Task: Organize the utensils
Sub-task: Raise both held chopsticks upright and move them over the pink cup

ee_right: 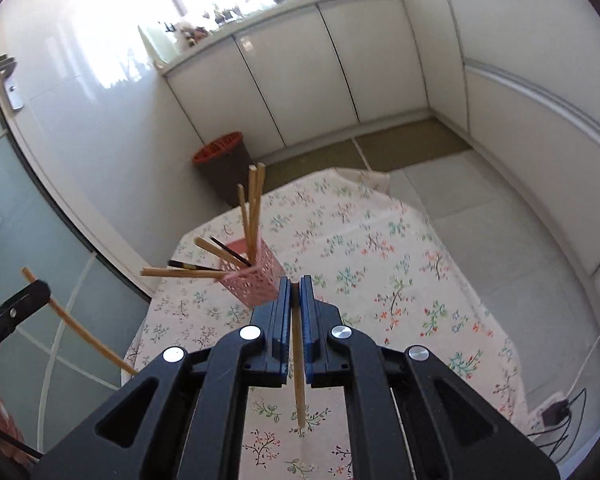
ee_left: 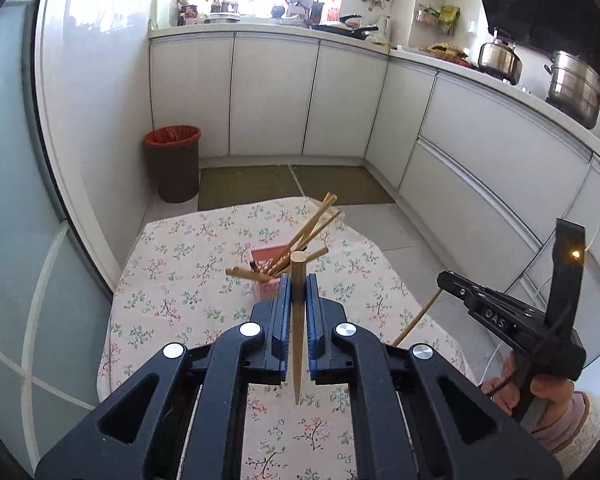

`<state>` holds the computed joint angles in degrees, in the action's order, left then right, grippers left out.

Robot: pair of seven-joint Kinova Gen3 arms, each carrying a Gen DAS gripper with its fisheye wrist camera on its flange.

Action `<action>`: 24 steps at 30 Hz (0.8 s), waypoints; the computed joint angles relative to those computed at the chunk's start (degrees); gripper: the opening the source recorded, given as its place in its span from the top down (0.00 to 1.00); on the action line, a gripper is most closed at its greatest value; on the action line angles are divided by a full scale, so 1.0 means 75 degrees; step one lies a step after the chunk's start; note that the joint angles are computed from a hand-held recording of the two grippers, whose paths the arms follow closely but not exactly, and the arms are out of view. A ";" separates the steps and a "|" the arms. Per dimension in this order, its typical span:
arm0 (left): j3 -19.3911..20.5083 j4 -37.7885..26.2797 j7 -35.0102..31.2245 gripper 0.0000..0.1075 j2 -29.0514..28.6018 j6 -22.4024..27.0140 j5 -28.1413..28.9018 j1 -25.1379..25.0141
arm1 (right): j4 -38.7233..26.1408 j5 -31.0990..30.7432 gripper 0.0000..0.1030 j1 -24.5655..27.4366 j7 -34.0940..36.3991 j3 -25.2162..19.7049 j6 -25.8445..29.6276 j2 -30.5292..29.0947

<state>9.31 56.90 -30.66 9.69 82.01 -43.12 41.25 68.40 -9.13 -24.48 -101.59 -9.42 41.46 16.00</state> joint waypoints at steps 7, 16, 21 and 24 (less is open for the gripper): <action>-0.0349 -0.1160 -0.0348 0.94 0.0392 -0.0199 -0.0602 0.0098 | -0.0961 -0.0417 0.95 0.0302 0.0519 -0.0106 -0.0228 -0.0203; -0.1356 -0.2421 -0.0818 0.94 0.1380 -0.0473 -0.0292 -0.0219 | -0.3185 -0.0264 0.95 0.0052 0.0167 0.0118 0.0021 0.0692; -0.1770 -0.2315 -0.0723 0.94 0.1758 -0.0744 0.0008 -0.0539 | -0.3860 -0.0108 0.95 -0.0178 0.0061 0.0157 0.0074 0.1192; -0.1893 -0.1968 -0.0512 0.93 0.1859 -0.1055 0.0152 -0.0731 | -0.3885 -0.0117 0.95 -0.0227 0.0096 0.0123 -0.0147 0.1389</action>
